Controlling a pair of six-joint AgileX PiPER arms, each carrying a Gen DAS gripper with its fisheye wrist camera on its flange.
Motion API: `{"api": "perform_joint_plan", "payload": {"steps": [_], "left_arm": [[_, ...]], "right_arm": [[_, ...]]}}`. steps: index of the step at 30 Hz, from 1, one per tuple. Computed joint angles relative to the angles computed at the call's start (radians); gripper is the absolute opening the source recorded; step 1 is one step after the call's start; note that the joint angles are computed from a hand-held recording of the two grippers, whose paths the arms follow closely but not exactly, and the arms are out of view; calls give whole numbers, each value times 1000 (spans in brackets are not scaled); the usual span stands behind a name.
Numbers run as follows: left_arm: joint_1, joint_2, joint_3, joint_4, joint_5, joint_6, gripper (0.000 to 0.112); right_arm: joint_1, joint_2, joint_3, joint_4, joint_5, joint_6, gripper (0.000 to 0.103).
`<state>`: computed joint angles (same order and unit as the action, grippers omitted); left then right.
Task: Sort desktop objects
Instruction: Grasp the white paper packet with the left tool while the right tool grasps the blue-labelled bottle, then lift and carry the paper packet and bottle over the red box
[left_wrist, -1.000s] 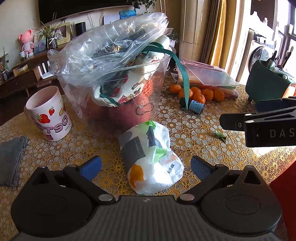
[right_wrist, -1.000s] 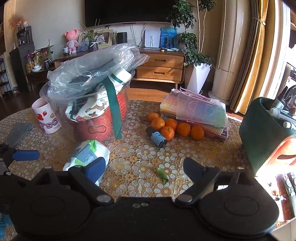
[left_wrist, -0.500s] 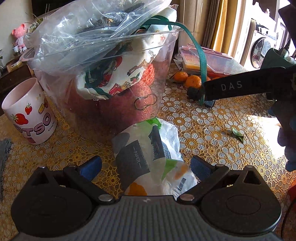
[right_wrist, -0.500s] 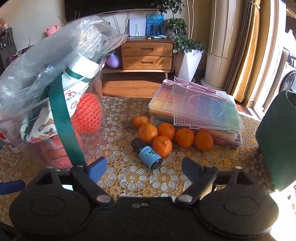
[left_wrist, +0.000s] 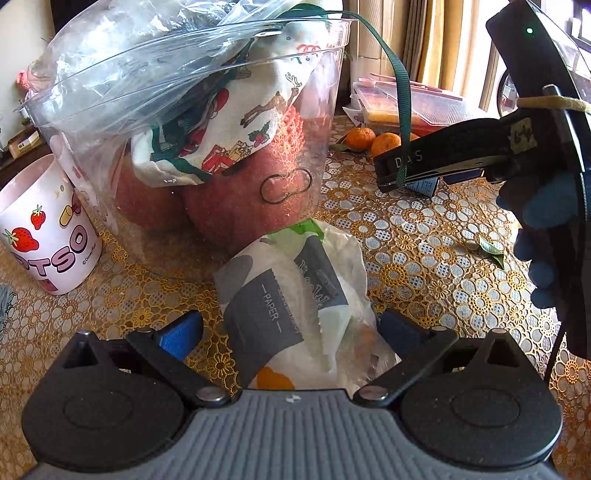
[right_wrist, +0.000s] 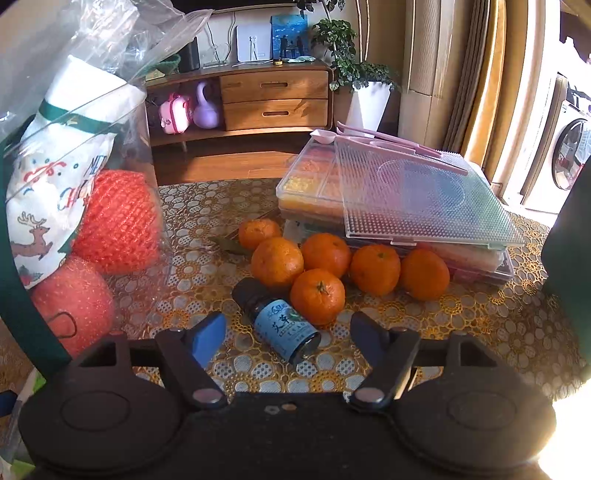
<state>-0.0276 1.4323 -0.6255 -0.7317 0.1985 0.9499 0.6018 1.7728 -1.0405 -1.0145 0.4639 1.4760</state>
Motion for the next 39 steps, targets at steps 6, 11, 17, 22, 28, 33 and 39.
{"api": "perform_joint_plan", "payload": {"steps": [6, 11, 17, 22, 28, 33, 39], "left_arm": [[20, 2, 19, -226, 0, 249, 103], [44, 13, 25, -361, 22, 376, 103], [71, -9, 60, -553, 47, 598, 92], [67, -37, 80, -559, 57, 606, 76], [87, -74, 103, -527, 78, 576, 61], [125, -104, 113, -460, 118, 520, 44], [223, -165, 125, -362, 233, 435, 36]], "right_arm": [[26, 36, -13, -95, 40, 126, 66], [44, 43, -7, -148, 69, 199, 61], [66, 22, 25, -178, 85, 255, 43], [69, -20, 78, -202, 43, 296, 26], [111, -63, 125, -233, 38, 366, 23], [144, -99, 150, -196, 56, 377, 23], [218, -200, 229, -147, 80, 424, 23]]}}
